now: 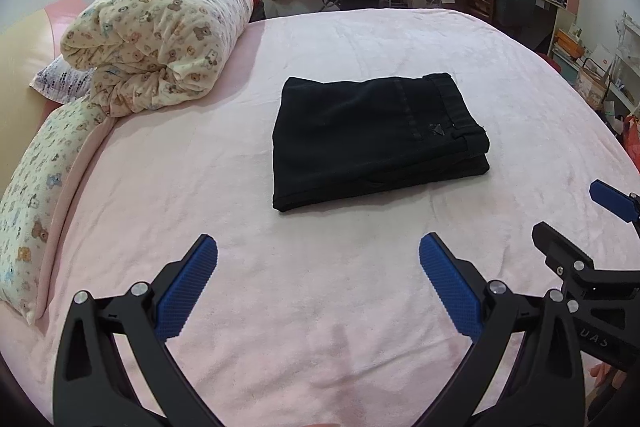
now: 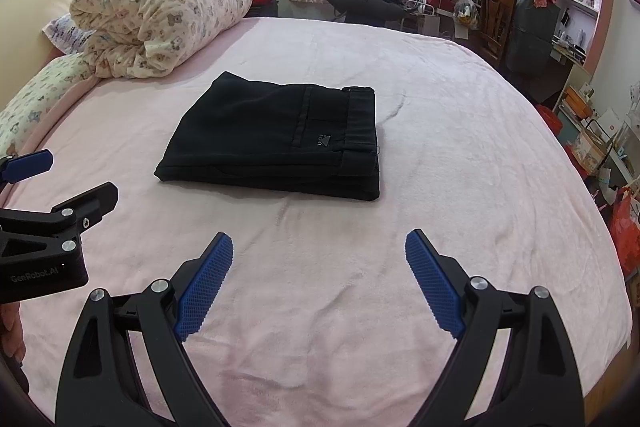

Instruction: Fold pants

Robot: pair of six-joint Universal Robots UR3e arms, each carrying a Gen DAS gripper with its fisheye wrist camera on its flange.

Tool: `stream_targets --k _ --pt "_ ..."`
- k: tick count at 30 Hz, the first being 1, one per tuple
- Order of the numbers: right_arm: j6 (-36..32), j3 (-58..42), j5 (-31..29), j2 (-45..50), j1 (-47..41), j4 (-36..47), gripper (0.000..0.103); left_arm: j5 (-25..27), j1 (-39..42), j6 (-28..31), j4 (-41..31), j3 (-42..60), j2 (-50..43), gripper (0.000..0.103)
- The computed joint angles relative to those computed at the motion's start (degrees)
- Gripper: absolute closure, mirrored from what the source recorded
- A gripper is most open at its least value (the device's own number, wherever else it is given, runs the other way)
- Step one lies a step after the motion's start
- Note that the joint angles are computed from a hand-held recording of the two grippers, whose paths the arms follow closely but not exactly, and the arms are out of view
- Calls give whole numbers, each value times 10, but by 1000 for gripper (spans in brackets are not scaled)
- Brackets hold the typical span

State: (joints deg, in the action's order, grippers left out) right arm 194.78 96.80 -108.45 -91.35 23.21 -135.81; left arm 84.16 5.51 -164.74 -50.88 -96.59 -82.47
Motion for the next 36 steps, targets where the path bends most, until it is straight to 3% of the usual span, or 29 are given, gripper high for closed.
stream_targets --k 11,36 --pt "-1 -4 0 3 0 1 13 -38 20 3 -26 14 -7 2" --pt "-15 -20 16 16 -9 8 13 -27 21 0 -25 5 -3 2"
